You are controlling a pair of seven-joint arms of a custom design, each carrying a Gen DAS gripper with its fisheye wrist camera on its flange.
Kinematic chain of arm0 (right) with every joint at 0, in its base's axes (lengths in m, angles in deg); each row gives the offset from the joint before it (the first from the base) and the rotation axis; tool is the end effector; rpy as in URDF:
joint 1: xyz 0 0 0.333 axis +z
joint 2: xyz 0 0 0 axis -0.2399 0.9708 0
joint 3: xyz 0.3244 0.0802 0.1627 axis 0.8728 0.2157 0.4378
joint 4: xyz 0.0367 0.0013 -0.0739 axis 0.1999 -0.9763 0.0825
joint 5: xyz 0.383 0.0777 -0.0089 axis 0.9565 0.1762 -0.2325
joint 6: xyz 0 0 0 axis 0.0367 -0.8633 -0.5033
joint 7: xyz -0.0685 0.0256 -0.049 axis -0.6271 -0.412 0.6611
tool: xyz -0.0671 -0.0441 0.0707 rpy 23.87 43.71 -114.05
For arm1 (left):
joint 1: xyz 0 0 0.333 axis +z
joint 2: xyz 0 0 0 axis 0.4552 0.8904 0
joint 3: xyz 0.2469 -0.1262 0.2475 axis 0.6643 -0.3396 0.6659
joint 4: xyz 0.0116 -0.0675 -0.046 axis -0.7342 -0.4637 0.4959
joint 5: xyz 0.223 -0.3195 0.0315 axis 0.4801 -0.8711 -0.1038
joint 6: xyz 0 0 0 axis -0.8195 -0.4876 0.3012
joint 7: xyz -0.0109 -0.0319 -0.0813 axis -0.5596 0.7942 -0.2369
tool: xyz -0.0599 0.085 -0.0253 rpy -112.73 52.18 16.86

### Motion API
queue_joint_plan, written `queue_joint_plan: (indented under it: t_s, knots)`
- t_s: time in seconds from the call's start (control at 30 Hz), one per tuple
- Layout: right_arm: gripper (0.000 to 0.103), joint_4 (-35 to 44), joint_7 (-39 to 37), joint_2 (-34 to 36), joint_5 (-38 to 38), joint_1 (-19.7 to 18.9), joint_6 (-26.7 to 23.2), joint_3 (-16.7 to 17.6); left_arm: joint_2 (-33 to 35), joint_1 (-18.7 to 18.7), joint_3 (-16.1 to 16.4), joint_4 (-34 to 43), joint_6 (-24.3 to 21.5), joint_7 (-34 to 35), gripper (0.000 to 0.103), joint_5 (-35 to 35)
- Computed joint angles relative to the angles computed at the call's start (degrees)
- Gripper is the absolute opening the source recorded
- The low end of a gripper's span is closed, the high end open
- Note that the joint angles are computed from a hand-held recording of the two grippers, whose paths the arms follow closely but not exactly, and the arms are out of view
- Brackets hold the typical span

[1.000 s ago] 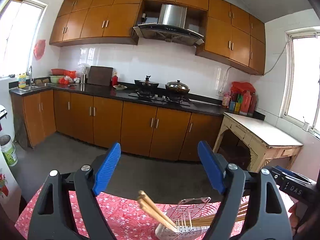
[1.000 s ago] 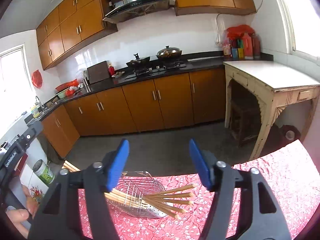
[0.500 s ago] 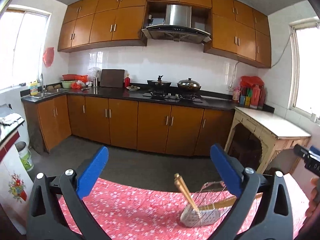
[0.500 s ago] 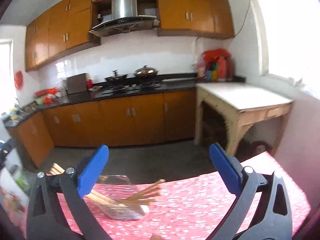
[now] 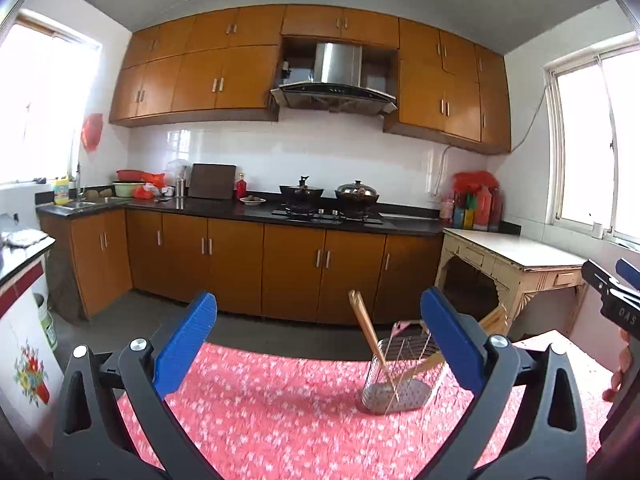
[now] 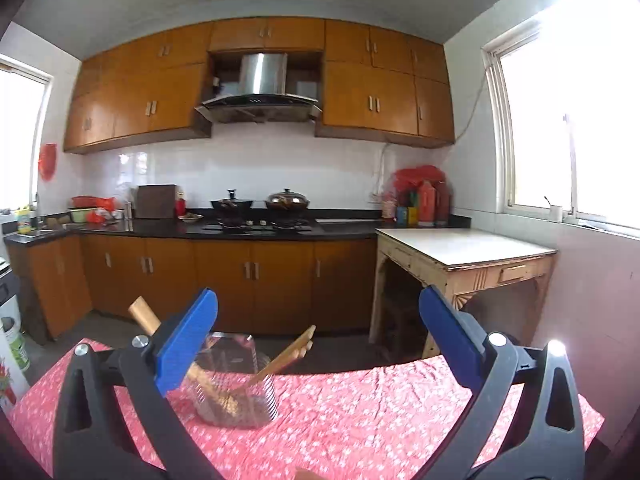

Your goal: Organize utensils

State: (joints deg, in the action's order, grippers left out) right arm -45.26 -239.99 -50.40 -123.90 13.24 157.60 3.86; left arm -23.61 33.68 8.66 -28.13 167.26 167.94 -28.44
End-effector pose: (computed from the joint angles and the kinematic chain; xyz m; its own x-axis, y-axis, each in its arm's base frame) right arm 0.6371 0.2641 0.6795 -0.5202 -0.8539 0.0177 -0.1002 0.0405 -0.9941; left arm 0.7003 -0.1917 0.6757 -0.3898 -0.9174 0.0806 -0.1723 -0.0133 -0.9849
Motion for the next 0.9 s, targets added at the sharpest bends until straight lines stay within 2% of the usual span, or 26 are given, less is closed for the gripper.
queue_joint_plan:
  t_s: [0.07,0.13,0.23,0.3,0.33,0.47,0.57,0.63,0.7,0.77,0.9]
  knots:
    - [0.099,-3.64,2.50,-1.56,-1.53,1.00,-1.01,0.53,-1.90,4.41,-4.05,-5.86,3.02,1.06,0.101,1.34]
    - [0.099,-6.91,3.96,-3.25,-1.69,0.83,0.88,1.54,-3.61,6.63,-5.46,-9.85,4.51,1.03,0.101,4.08]
    - [0.099,-11.19,8.35,-5.46,-2.26,0.16,4.29,3.10,-6.49,6.90,-4.47,-16.87,10.38,0.76,0.101,7.51]
    - [0.099,-13.37,10.00,-6.21,-2.55,-0.02,4.93,4.17,-7.38,8.84,-5.87,-20.76,12.94,-0.83,0.101,11.15]
    - [0.099,-13.88,10.00,-6.14,-2.54,0.10,4.52,4.70,-7.53,9.74,-6.55,-21.78,13.23,-2.19,0.101,12.70]
    - [0.099,-15.01,9.89,-5.27,-2.57,1.22,2.06,5.97,-6.74,18.21,-14.02,-25.74,12.90,-12.36,0.101,20.69]
    - [0.099,-16.26,10.54,-4.94,-2.44,2.40,-0.48,6.52,-6.34,20.45,-15.58,-27.34,12.16,-17.61,0.101,22.84]
    - [0.099,-17.19,11.11,-4.79,-2.56,3.07,-1.93,6.73,-6.77,20.65,-15.23,-28.72,12.10,-19.98,0.101,23.71]
    - [0.099,-17.65,11.56,-4.55,-2.73,3.50,-3.44,6.75,-7.49,18.90,-12.98,-29.99,12.97,-21.09,0.101,23.62]
    - [0.099,-19.01,13.01,-4.76,-3.21,3.93,-4.13,6.93,-8.34,18.69,-12.04,-31.75,14.71,-22.69,0.101,24.90]
    - [0.099,-20.64,14.64,-5.01,-4.90,4.16,-3.77,7.23,-9.83,15.02,-7.63,-33.73,18.64,-23.34,0.101,25.62]
